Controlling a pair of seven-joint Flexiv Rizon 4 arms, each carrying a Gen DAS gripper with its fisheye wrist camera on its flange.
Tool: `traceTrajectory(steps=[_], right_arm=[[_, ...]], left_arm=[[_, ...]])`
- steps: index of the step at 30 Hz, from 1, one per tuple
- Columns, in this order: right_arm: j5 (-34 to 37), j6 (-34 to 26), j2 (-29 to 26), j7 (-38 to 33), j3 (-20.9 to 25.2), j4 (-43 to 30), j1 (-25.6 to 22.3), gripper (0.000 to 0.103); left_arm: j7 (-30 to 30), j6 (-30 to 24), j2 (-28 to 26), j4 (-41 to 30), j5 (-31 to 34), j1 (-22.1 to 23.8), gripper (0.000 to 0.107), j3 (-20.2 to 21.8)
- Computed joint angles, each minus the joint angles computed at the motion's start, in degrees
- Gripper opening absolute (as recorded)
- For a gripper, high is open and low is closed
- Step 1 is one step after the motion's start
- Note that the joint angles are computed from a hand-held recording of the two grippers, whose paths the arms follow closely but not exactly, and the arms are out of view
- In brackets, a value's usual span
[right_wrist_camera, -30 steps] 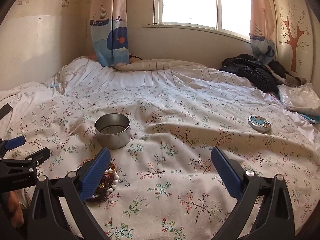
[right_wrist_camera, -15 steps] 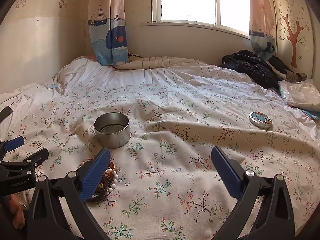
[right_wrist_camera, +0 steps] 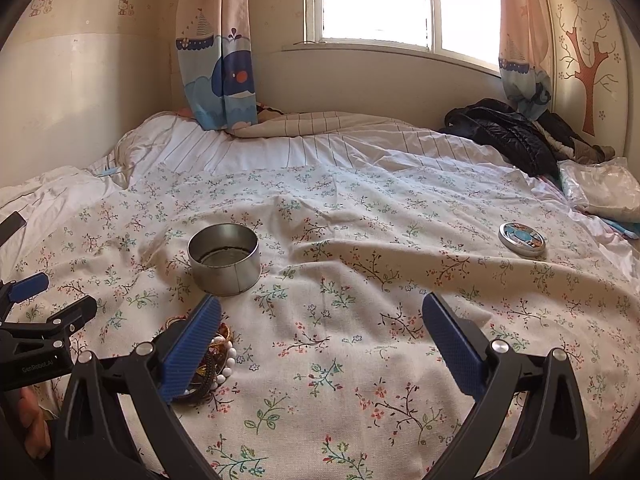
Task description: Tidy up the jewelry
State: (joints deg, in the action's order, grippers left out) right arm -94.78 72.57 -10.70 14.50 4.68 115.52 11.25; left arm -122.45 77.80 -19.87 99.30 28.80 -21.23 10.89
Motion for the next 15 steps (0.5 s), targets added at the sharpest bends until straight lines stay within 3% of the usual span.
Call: traceTrajectory(steps=[15], right_arm=[[-0.59,0.01,-0.07,0.59,0.05,-0.15,-0.03,0.097]], left_arm=[[-0.24,-0.06,0.02,-0.03,0.16,-0.01,0.096,-0.03]])
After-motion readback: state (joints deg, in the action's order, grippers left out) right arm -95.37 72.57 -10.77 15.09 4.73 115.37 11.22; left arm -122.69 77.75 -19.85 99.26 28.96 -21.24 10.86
